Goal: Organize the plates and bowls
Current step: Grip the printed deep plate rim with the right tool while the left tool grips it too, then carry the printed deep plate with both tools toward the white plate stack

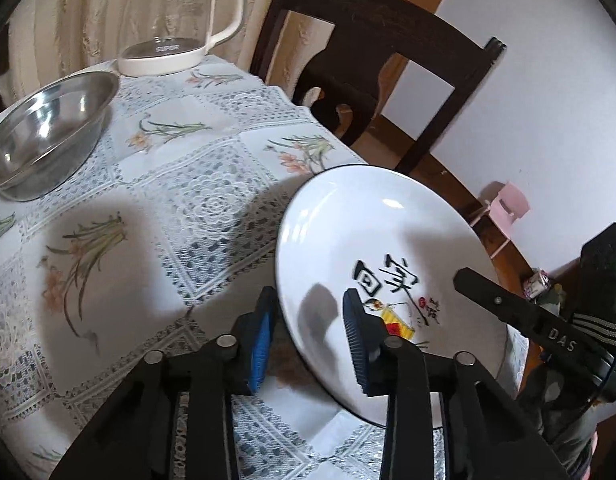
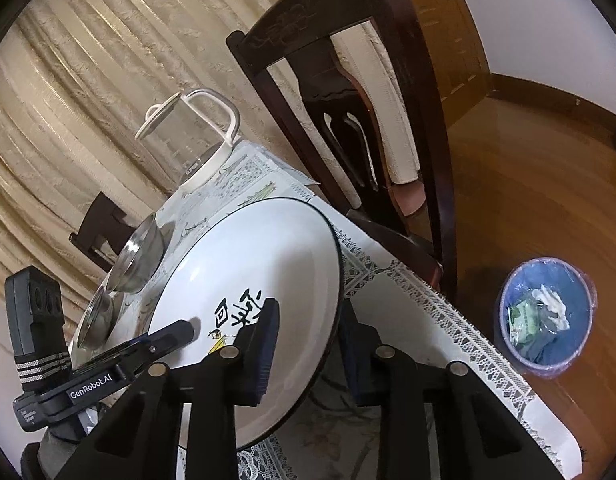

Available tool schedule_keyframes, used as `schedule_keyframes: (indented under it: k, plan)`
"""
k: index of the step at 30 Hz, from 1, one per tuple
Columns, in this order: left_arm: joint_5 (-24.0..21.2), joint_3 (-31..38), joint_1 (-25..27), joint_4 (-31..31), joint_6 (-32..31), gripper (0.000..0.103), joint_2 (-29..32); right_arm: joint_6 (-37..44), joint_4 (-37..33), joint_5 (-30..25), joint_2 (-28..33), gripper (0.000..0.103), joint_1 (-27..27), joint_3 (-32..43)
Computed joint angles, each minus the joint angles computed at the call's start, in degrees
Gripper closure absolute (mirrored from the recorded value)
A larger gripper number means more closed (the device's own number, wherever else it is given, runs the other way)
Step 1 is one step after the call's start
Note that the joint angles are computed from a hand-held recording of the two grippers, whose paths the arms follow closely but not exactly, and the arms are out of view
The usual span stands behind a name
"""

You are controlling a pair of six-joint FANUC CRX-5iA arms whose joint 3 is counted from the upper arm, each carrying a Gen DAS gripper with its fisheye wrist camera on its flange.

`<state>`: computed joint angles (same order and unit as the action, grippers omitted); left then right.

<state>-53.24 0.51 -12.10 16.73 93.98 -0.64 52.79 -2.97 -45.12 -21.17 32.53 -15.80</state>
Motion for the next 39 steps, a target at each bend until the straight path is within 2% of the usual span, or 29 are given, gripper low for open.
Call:
schedule_keyframes:
  k: [3, 5, 17, 29, 39]
  plan:
    - [-0.65, 1.42, -0.95, -2.64, 2.03, 0.072, 0.39, -0.19, 0.28, 0.09, -0.12, 0.073, 0.17, -0.15]
    - [-0.28, 0.98, -0.75, -1.96, 1.98, 0.072, 0.24, -1.11, 1.68, 0.33, -0.39, 0.073, 0.84, -0.64]
    - [0.36, -1.59, -0.95, -1.62, 2.00, 0.072, -3.07, -8.99, 16.93, 0.10, -4.11, 0.073, 8.43, -6.53]
    - [-1.69, -6.84, 1.13, -3.48, 5.03, 0.072, -11.54, -11.68, 20.17, 0.24, -7.58, 0.073, 15.44, -8.69]
    - [-3.63, -11.77, 5.92, -5.78, 10.09, 0.072, -22.72, -14.43, 22.10, 1.95, -9.16, 0.073, 23.13, -9.28]
